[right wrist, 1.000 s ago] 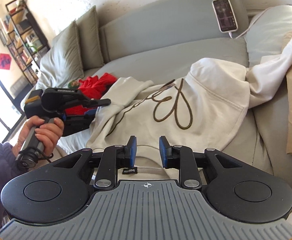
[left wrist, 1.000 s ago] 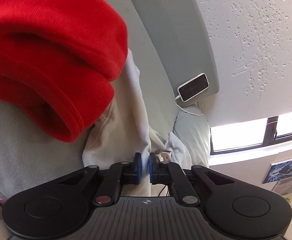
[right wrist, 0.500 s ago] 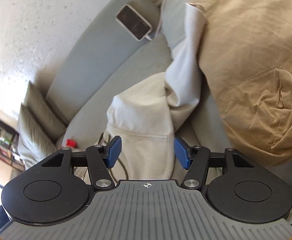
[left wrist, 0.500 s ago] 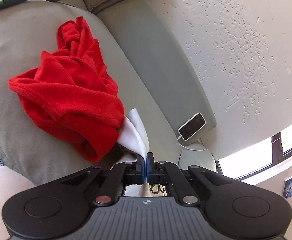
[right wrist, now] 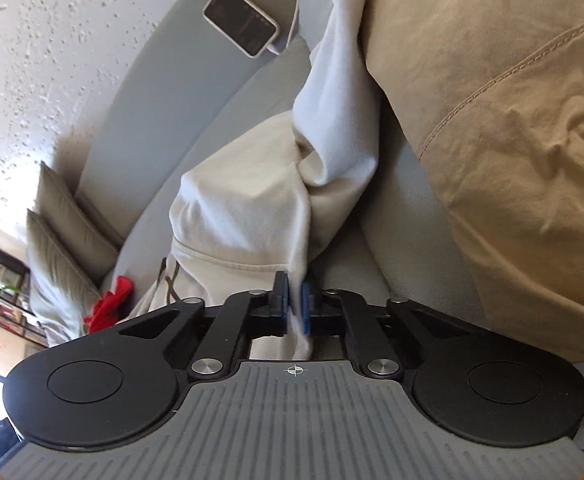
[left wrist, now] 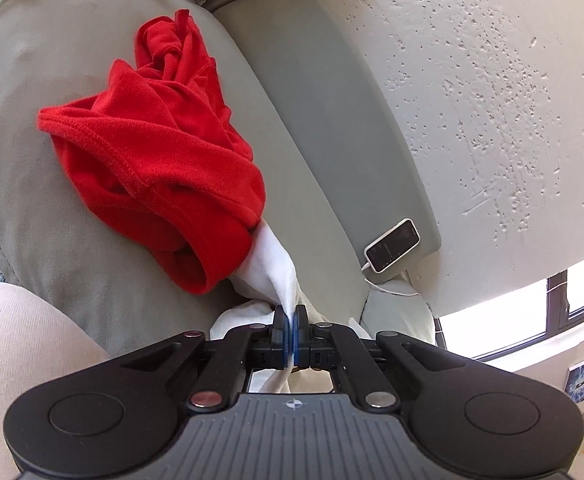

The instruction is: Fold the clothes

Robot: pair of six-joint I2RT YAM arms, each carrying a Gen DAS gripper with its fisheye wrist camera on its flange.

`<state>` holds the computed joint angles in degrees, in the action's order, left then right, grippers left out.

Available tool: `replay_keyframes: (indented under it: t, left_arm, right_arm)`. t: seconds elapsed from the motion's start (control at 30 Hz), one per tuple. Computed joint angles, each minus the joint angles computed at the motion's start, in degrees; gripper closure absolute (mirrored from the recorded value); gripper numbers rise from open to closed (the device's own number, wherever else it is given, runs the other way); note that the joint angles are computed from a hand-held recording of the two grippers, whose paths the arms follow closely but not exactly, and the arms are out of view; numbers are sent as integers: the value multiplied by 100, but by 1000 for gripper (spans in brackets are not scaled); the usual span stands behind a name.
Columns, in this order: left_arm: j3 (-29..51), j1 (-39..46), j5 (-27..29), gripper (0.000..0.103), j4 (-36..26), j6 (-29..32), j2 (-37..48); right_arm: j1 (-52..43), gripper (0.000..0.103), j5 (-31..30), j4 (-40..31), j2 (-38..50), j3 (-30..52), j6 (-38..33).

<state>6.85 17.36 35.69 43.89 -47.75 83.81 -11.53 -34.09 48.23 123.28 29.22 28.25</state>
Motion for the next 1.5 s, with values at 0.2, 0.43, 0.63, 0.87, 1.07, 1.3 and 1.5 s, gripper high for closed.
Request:
replay_keyframes:
  t: [0.2,0.43,0.63,0.87,1.07,1.3,1.5]
  left_arm:
    - [547,-206,-121,103,-1518,-374,-1545]
    - [1382,49,3,103,-1570,-1902,-3607]
    - [2080,-16,-813,103,-2192,-2196,-5113]
    - [2489,357,-620,103,-2499,-2269,-5660]
    - [3094,-224,-1156,103,-2935,-1250,-4317]
    - [4863,-946,-2164,103,-3586,-277,-805]
    - [5497,-984,-2196,103,-2853,-305,-500]
  right_arm:
    - [-204,102,-865,-406,-2050,-581,972]
    - [-820,102,-1207,-891,-5831,-314,2729]
    - [-1883,102,-1058,-1703,-8118,604,3247]
    - [-2680,102,-1936,-2499,-8466,1404,3493]
    - [-2157,102,-1585,-4326,-8145,1873,2048]
    - [871,102,1732,-5093,-4907,3355,405]
    - [1214,102,2391,-4699,-3973,4450,402]
